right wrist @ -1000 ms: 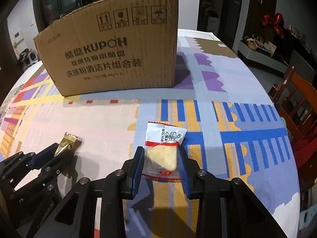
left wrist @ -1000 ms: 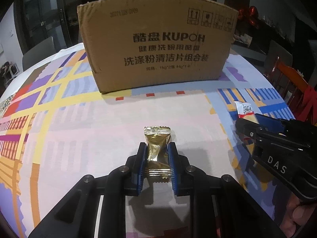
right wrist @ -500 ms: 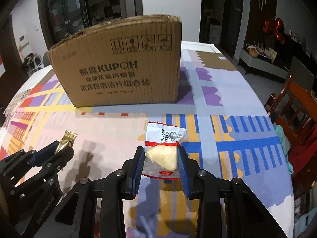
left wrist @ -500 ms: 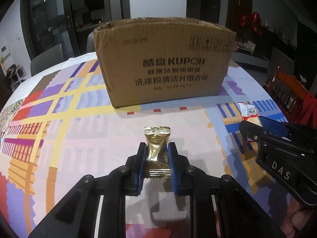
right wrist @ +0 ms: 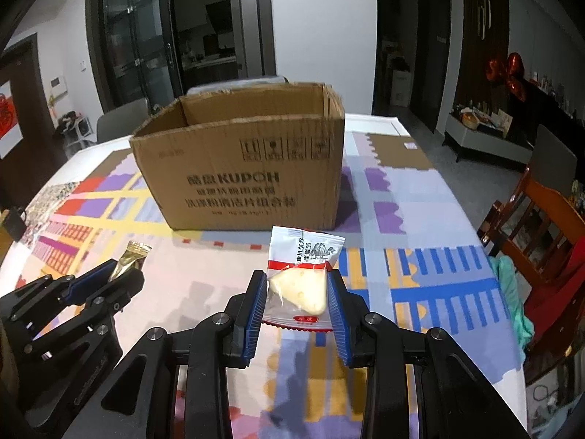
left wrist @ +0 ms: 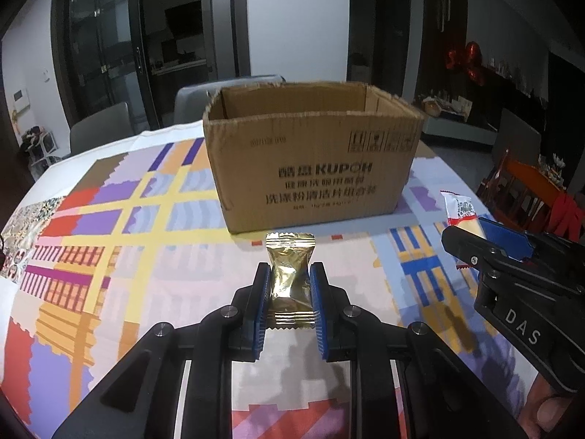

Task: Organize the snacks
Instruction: 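Lift the gold candy with the left tool while the right tool carries the cake packet to the box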

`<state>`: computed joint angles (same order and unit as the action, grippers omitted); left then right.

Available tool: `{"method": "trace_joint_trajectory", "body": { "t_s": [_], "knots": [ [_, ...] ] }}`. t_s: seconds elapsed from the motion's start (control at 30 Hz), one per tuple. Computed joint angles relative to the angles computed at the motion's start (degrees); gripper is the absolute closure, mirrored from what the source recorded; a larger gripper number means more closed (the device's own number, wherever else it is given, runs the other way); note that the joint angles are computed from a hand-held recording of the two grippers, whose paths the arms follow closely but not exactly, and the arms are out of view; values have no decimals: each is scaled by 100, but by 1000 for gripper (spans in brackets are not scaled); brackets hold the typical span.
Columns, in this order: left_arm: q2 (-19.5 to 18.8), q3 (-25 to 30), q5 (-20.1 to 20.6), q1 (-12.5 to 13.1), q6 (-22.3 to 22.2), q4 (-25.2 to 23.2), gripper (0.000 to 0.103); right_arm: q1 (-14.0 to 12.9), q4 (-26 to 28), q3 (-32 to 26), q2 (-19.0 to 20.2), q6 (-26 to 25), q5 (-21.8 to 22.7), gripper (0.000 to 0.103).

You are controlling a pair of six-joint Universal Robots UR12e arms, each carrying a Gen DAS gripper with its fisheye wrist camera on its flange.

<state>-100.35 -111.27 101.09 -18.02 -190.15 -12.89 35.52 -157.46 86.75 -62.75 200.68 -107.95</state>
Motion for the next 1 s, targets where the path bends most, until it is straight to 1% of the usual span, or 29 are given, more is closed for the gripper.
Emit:
{"method": "trace_joint_trajectory", "body": {
  "t_s": [0.3,0.67,1.0],
  "knots": [
    [87,106,48,10,24,82,81,43,-235,-42,-83,-136,-62,68],
    [99,298,147,31,57,151,81,43,-489,-190,-90,-335,-112,68],
    [8,555,100,90,74,103,81,11,-461,-408,-40,-446,-110,68]
  ]
}}
